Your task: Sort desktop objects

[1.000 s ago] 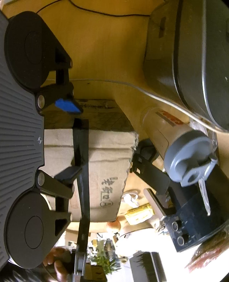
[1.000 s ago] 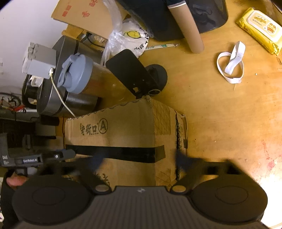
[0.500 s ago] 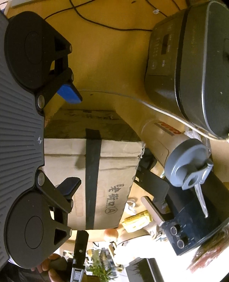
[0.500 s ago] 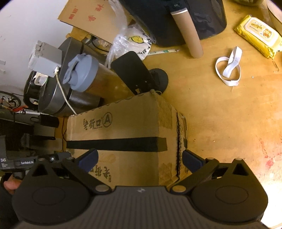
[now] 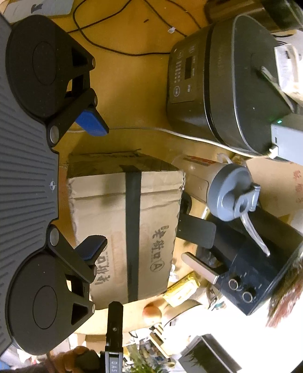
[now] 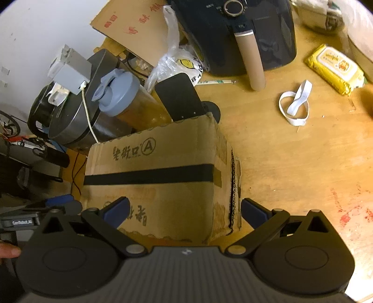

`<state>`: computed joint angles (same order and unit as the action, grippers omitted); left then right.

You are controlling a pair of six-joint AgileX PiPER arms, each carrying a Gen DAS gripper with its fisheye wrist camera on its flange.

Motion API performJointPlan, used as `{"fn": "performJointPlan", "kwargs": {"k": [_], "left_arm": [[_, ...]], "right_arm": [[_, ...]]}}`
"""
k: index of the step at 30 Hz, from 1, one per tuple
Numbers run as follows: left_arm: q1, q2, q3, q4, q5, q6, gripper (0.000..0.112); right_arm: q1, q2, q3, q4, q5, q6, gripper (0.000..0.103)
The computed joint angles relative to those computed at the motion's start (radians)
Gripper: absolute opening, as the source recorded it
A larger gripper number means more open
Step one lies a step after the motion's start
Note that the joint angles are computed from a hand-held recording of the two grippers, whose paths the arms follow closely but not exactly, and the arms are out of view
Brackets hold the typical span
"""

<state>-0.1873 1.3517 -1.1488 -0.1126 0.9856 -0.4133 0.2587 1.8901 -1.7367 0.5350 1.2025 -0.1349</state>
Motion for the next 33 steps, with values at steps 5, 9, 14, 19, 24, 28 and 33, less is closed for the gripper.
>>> {"fn": "performJointPlan", "kwargs": {"k": [5, 9, 14, 19, 24, 28, 33], "left_arm": [[-0.085, -0.041, 0.028, 0.098, 0.002, -0.11, 0.094], [-0.15, -0.069, 0.046, 0.163, 0.021, -0.2, 0.094], [-0.237, -0.104, 0.07, 0.244, 0.048, -0.315, 0.094], [-0.335, -0.131, 0.082, 0.336, 0.091, -0.436, 0.094], [-0.43, -0.146, 0.088, 0.414, 0.145, -0.536, 0.094], [-0.501, -0.16, 0.097, 0.458, 0.179, -0.605, 0.094], [-0.596, -0.172, 0.107, 0.513, 0.223, -0.704, 0.094]], "right_arm": [[0.026, -0.093, 0.109, -0.038, -0.069, -0.037, 0.103], [0.053, -0.157, 0.184, -0.073, -0.115, -0.06, 0.103], [0.095, -0.232, 0.275, -0.123, -0.164, -0.07, 0.103], [0.13, -0.299, 0.351, -0.173, -0.196, -0.045, 0.103], [0.152, -0.358, 0.42, -0.198, -0.22, -0.035, 0.103], [0.167, -0.407, 0.479, -0.221, -0.249, -0.036, 0.103], [0.188, -0.475, 0.562, -0.261, -0.291, -0.026, 0.103]]}}
